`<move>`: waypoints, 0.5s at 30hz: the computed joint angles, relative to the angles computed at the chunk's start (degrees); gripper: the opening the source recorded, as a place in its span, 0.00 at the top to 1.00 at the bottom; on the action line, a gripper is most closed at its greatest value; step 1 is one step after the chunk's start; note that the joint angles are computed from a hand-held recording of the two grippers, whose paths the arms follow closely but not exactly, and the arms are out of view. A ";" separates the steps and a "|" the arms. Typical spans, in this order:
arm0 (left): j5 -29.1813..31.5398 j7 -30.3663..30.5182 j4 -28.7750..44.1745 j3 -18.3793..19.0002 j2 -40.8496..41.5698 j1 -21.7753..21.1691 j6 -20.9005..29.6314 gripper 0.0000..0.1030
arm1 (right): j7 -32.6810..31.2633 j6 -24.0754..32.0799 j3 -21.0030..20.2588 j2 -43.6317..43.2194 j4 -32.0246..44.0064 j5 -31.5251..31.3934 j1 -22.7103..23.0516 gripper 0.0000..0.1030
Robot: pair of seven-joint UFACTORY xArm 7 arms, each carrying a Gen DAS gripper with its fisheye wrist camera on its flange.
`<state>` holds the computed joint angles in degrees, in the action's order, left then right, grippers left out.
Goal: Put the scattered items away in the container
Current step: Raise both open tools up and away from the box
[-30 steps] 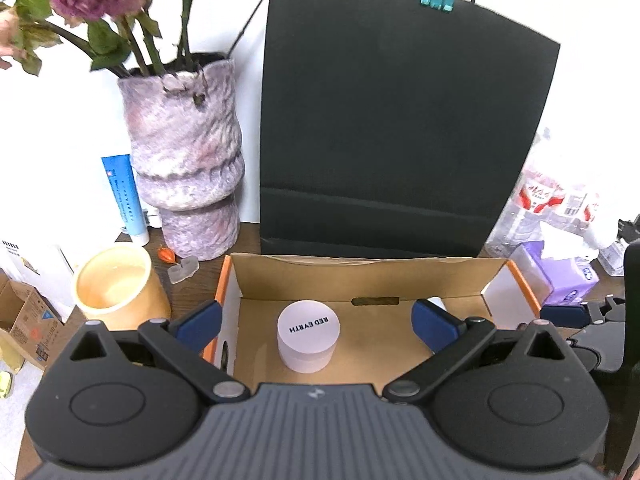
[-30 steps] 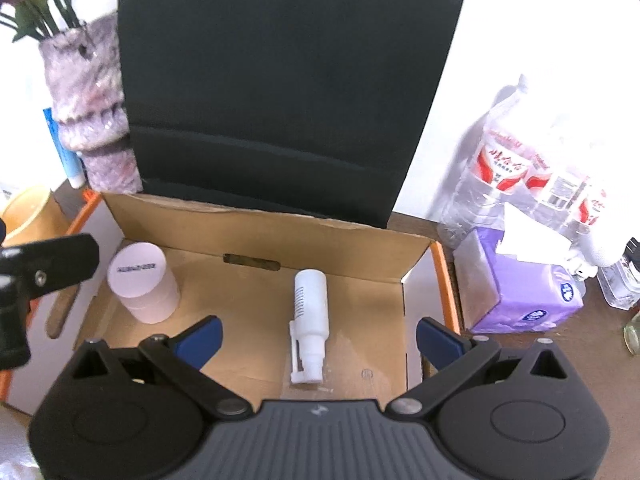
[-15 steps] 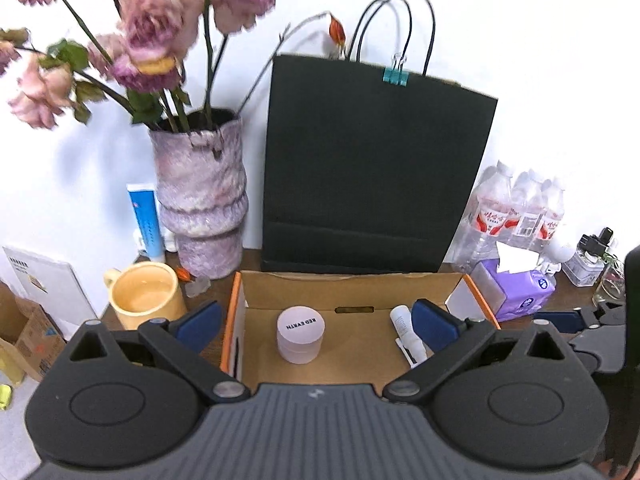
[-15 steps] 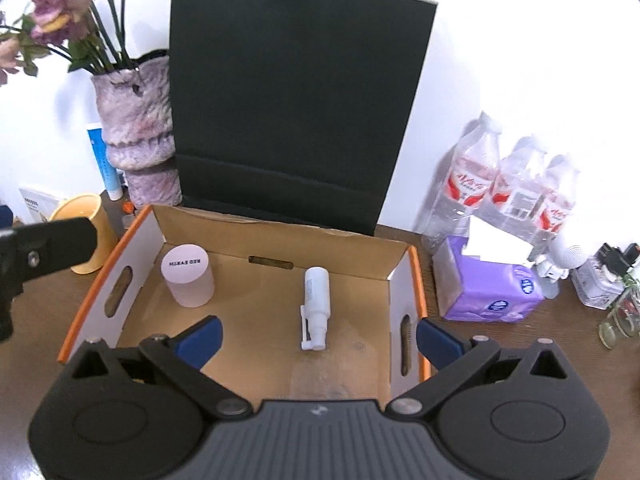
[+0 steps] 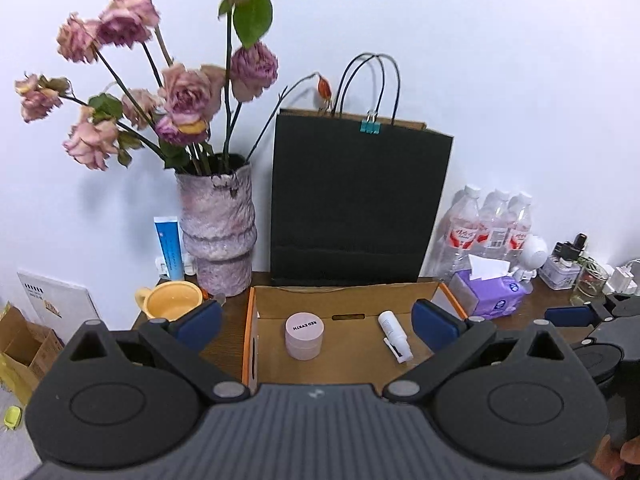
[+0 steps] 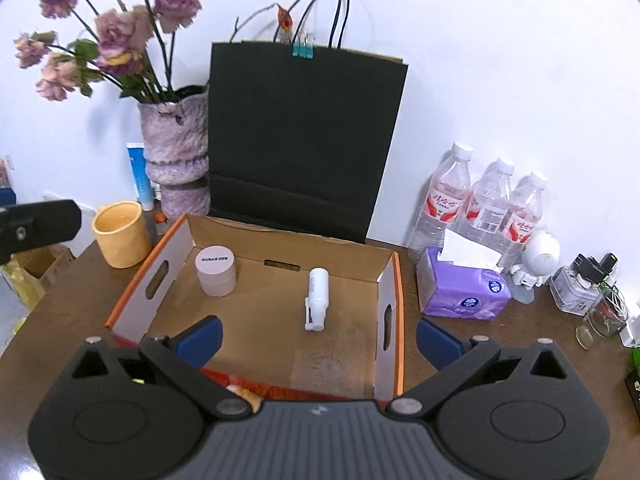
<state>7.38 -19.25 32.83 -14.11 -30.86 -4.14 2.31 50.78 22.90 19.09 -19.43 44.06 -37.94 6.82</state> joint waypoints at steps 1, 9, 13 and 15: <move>-0.05 0.16 -0.93 0.35 -1.30 -0.51 0.02 0.00 | -0.02 -0.39 -0.24 -1.41 -1.13 0.33 0.40 0.00; -1.83 2.21 -8.12 3.80 -11.57 -6.29 1.95 0.00 | -2.48 -3.99 0.77 -14.73 -10.86 6.52 1.30 0.00; -3.27 3.53 -11.59 5.20 -17.14 -9.05 2.86 0.00 | -4.54 -5.03 0.42 -21.15 -15.34 11.22 2.82 0.00; -3.86 3.94 -13.22 5.41 -20.10 -10.12 3.82 0.00 | -5.29 -5.04 1.09 -24.42 -17.45 12.68 2.91 0.00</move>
<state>3.52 -15.30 19.61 -8.70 -50.96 -14.26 6.14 45.48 17.87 20.18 -43.85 26.61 -25.26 9.73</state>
